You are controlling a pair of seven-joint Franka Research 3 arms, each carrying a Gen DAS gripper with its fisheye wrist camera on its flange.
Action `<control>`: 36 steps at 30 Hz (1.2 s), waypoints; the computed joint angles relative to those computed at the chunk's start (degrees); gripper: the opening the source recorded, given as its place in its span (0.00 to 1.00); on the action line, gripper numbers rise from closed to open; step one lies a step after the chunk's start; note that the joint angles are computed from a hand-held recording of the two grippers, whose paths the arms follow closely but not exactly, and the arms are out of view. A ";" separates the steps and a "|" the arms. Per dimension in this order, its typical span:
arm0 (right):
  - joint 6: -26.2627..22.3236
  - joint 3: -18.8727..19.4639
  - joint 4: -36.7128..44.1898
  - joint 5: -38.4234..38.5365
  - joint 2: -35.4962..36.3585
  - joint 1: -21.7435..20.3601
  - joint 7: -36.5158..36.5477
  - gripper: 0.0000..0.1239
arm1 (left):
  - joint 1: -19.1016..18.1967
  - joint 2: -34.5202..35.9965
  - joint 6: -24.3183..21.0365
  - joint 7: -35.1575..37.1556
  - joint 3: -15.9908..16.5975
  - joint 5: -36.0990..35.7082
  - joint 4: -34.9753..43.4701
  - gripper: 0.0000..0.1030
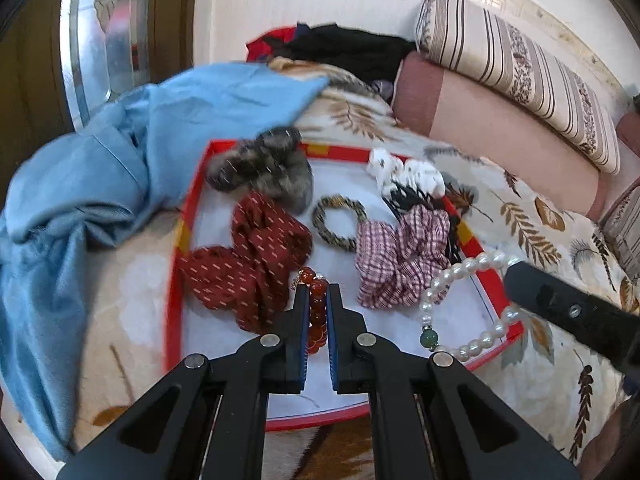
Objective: Organize jewelry
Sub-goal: 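Carry both bracelets over the red box with both grippers, then lower both bracelets into the box and open both grippers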
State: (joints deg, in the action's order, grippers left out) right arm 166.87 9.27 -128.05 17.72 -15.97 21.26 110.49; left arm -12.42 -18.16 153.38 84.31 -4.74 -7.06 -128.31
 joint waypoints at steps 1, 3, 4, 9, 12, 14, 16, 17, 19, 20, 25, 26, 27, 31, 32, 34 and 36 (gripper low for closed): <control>-0.32 0.28 -0.22 -0.62 0.06 -0.58 0.66 0.09 | -0.25 0.27 -0.28 0.20 0.02 -0.30 0.19 0.07; -1.30 0.60 -0.81 -1.76 0.09 -1.47 1.84 0.09 | -0.10 0.54 -0.45 -0.07 -0.51 0.34 0.30 0.07; -1.67 0.61 -0.94 -2.20 0.12 -1.77 2.28 0.09 | -0.09 0.63 -0.53 -0.25 -0.72 0.56 0.35 0.07; -3.10 1.44 -2.06 -5.96 -0.31 -3.76 5.10 0.10 | -0.10 1.10 -1.58 -0.76 -1.25 1.26 0.62 0.07; -3.58 1.83 -2.73 -8.07 -0.79 -4.57 6.51 0.10 | 0.08 1.38 -2.00 -1.33 -1.67 2.22 0.74 0.07; -3.91 2.39 -3.08 -9.88 -1.06 -5.44 7.97 0.10 | 0.08 1.51 -2.24 -1.44 -1.72 2.41 0.84 0.07; -4.37 2.45 -3.23 -10.94 -1.10 -5.79 8.92 0.10 | 0.10 1.64 -2.46 -1.56 -1.84 2.72 0.93 0.07; -4.59 2.26 -3.29 -11.01 -1.04 -5.67 9.06 0.10 | 0.11 1.65 -2.45 -1.59 -1.88 2.85 0.92 0.07; -5.05 2.16 -3.37 -11.55 -0.96 -5.77 9.61 0.10 | 0.15 1.75 -2.47 -1.68 -1.97 3.18 0.99 0.07; -5.22 2.19 -3.39 -11.92 -0.87 -5.88 9.94 0.10 | 0.15 1.84 -2.56 -1.71 -1.98 3.23 1.07 0.07; -5.66 1.94 -3.18 -12.81 -0.25 -5.78 10.75 0.10 | 0.34 1.99 -2.81 -2.09 -2.05 3.51 1.16 0.07; -5.81 1.94 -3.08 -13.04 -0.07 -5.79 10.91 0.10 | 0.36 2.01 -2.88 -2.13 -2.06 3.58 1.18 0.07; -5.90 1.88 -2.95 -13.15 0.17 -5.72 10.99 0.10 | 0.38 2.05 -2.96 -2.19 -2.07 3.64 1.24 0.07; -6.35 1.56 -2.25 -13.34 1.24 -5.37 11.28 0.10 | 0.58 2.12 -2.92 -2.71 -2.29 4.27 1.26 0.07; -6.38 1.49 -2.12 -13.42 1.41 -5.29 11.33 0.10 | 0.58 2.13 -2.92 -2.75 -2.30 4.35 1.27 0.07; -6.51 1.30 -1.83 -13.47 1.70 -5.06 11.23 0.10 | 0.60 2.09 -2.95 -2.86 -2.32 4.51 1.23 0.07; -6.84 1.13 -1.62 -13.45 1.81 -4.82 10.99 0.11 | 0.71 2.12 -2.99 -3.16 -2.38 4.85 1.28 0.07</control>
